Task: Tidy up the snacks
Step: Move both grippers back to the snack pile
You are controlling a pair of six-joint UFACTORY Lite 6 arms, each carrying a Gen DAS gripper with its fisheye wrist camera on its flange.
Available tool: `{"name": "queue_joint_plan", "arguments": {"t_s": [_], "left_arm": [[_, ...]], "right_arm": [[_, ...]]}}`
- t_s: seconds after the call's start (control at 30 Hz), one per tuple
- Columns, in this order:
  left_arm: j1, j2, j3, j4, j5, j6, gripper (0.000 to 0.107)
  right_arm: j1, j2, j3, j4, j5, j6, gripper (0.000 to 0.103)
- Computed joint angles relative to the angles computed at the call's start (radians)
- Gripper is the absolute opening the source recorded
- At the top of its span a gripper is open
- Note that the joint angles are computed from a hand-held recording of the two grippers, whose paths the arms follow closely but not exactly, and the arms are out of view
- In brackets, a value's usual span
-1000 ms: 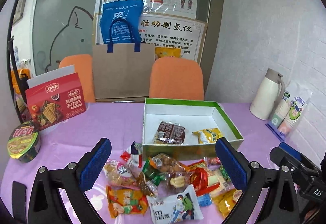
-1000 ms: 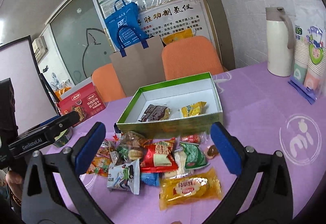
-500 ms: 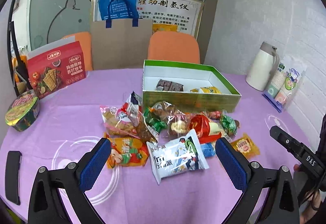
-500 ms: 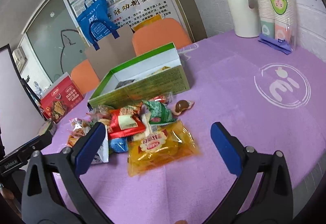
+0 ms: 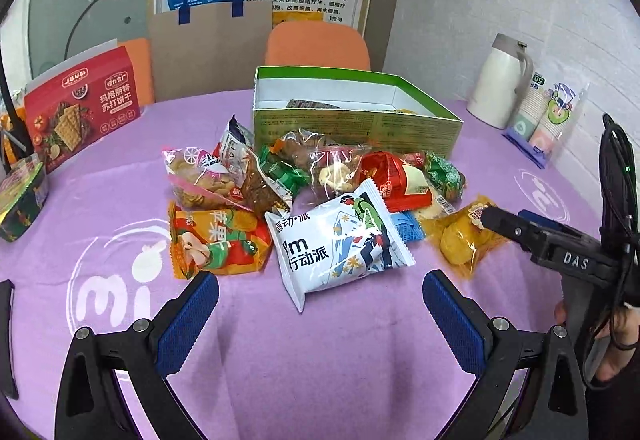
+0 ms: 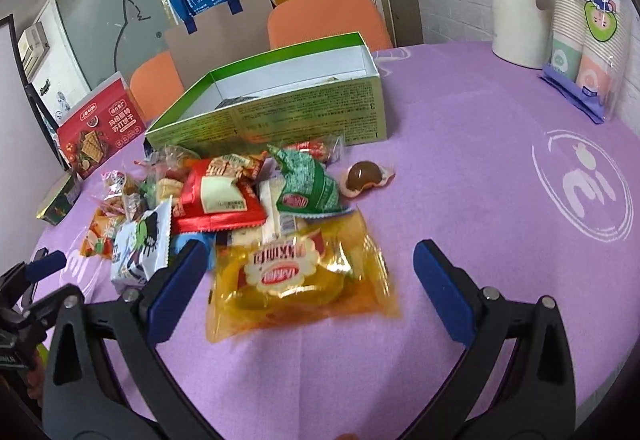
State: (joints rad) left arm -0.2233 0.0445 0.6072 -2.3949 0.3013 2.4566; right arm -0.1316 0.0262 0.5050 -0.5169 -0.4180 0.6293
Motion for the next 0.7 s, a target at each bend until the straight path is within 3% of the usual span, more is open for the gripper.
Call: {"name": "queue_joint_plan", "arguments": {"t_s": [0.17,0.3,0.4,0.53,0.7], "left_arm": [[0.033,0.028,0.013,0.072,0.032,-0.064,0.103],[0.046,0.073,0.075,0.179,0.033,-0.139,0.103],[0.065,0.142,0.182,0.399,0.081,-0.316,0.103],[0.067,0.270,0.363,0.600,0.128,-0.496,0.103],[0.045,0.382,0.485,0.715,0.108,-0.615,0.103]], "right_arm": [[-0.041,0.101,0.080,-0.343,-0.062,0.293,0.102],[-0.035,-0.017,-0.052,-0.462,-0.113,0.361,0.102],[-0.034,-0.125,-0.141,-0.532,-0.127,0.391,0.102],[-0.019,-0.189,-0.149,-0.443,-0.066,0.312,0.102],[0.030,-0.056,-0.022,-0.336,-0.047,0.202,0.102]]}}
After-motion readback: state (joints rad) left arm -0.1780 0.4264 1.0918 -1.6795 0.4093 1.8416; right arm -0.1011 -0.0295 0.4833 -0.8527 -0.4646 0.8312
